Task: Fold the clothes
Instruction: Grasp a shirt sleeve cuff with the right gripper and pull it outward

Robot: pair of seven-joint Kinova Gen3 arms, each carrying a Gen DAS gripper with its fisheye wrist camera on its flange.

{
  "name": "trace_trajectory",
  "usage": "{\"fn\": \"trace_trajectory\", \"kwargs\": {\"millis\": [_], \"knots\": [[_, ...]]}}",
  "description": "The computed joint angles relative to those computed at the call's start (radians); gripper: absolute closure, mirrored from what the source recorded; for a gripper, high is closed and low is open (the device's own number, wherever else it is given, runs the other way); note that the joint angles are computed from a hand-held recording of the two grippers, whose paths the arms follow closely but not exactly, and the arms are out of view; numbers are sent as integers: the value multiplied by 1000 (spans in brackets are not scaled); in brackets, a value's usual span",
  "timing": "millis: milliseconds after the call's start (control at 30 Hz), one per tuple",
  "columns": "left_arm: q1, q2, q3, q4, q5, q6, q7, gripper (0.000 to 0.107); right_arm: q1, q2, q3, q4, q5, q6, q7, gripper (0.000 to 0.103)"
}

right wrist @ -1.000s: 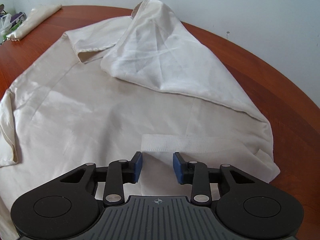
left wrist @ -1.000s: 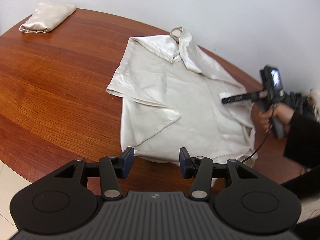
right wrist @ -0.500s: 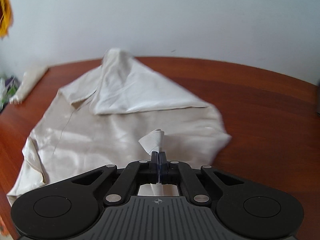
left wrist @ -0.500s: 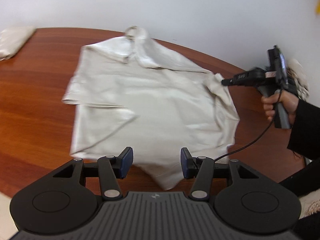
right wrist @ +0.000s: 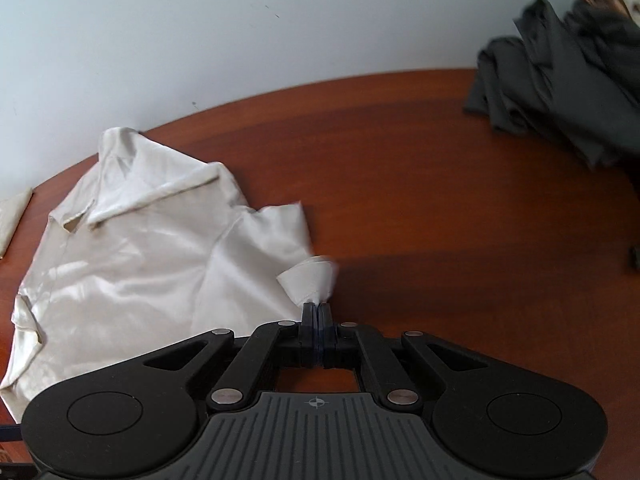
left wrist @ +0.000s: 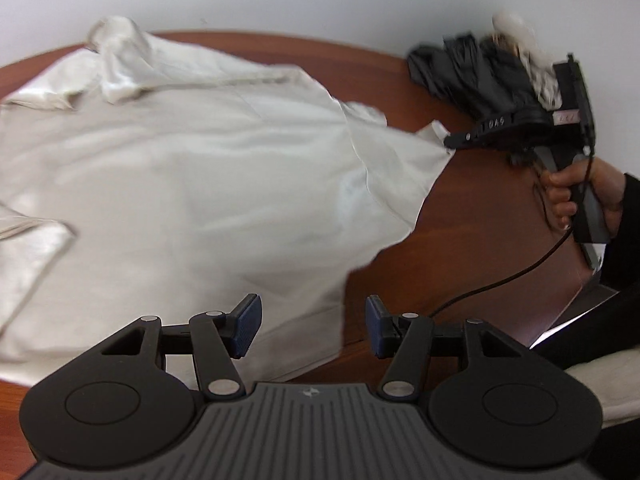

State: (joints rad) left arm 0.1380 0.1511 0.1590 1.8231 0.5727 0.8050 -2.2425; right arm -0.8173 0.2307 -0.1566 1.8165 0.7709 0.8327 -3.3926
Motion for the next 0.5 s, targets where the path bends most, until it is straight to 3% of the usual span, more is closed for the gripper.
{"fn": "trace_trajectory", "kwargs": {"millis": [200,500], "knots": [[50,66,23,-35,-72,-6,58,45,9,-23,-6,64,-11,-45,-31,100],[-7,5,-4,-4,-5,-3,80,45,0,-103,-65,157,-55,-10,-106,100]]}}
